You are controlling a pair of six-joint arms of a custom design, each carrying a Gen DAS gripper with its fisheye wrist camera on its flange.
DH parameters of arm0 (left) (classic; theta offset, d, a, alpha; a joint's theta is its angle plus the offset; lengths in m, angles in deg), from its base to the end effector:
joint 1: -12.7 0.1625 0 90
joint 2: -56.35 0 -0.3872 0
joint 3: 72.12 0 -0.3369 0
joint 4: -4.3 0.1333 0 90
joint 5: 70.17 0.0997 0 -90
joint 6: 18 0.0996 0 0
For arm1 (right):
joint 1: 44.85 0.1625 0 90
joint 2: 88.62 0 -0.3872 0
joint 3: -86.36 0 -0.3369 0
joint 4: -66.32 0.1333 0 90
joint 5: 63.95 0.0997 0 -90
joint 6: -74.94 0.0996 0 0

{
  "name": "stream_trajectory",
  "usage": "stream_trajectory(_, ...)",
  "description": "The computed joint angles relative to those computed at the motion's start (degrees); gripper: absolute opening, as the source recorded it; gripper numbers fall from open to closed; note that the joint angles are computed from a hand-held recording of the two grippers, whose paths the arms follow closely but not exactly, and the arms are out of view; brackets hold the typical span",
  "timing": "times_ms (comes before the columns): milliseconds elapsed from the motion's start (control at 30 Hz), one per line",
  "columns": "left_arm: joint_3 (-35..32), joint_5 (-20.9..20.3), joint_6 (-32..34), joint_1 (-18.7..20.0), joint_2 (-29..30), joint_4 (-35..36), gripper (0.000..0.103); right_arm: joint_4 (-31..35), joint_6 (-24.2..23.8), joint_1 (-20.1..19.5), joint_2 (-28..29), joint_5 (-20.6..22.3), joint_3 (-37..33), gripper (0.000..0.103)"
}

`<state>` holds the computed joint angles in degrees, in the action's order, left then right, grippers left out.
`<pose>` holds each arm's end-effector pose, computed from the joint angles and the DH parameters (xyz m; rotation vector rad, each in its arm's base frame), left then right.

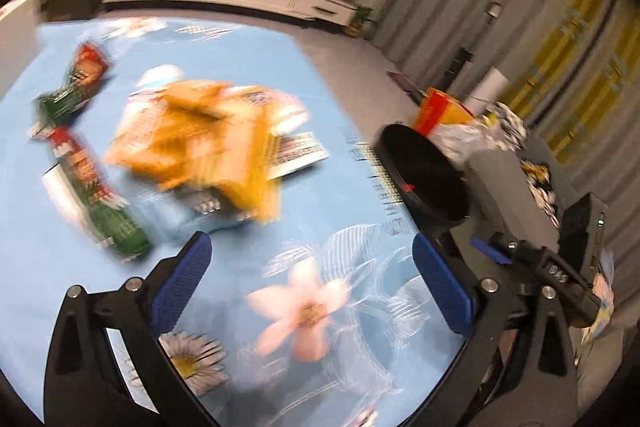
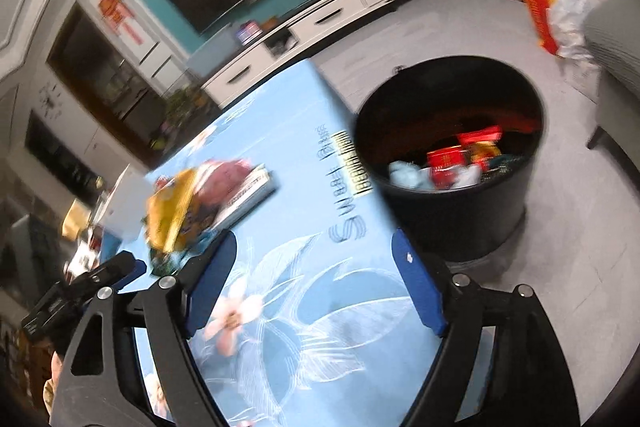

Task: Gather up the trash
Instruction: 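Grasp the green snack bag with the left tool while the right tool grasps the yellow chip bag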

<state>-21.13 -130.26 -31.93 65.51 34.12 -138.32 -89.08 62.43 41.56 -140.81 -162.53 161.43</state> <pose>-0.3256 -0.7319 0.1083 0.3992 2.7035 -0.8345 0.0751 -0.6939 0.3322 0.1322 -2.7141 1.0179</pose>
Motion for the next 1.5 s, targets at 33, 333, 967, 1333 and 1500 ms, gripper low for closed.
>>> stream_trajectory(33, 3.13, 1.08, -1.73, 0.43, -2.17, -0.48, 0.1, 0.57, -0.27, 0.58, 0.43, -0.18, -0.38, 0.079)
stream_trajectory(333, 18.61, 6.5, -10.1, 3.04, -13.18, -6.24, 0.1, 6.35, -3.7, 5.63, 5.3, -0.09, -5.09, 0.079)
stream_trajectory(967, 8.47, 7.16, -13.66, 7.06, -7.07, -5.71, 0.092, 15.28, -5.74, 10.02, 21.29, -1.27, -25.84, 0.079)
stream_trajectory(1333, -1.12, 6.43, -13.0, 8.75, -1.35, 0.04, 0.051, 18.44, -5.06, 10.12, 27.95, -2.6, -35.62, 0.068)
stream_trajectory(1500, 0.75, 4.79, -12.64, 9.08, -2.28, -1.76, 0.017, 19.75, -4.45, 9.8, 28.36, -3.06, -36.19, 0.045)
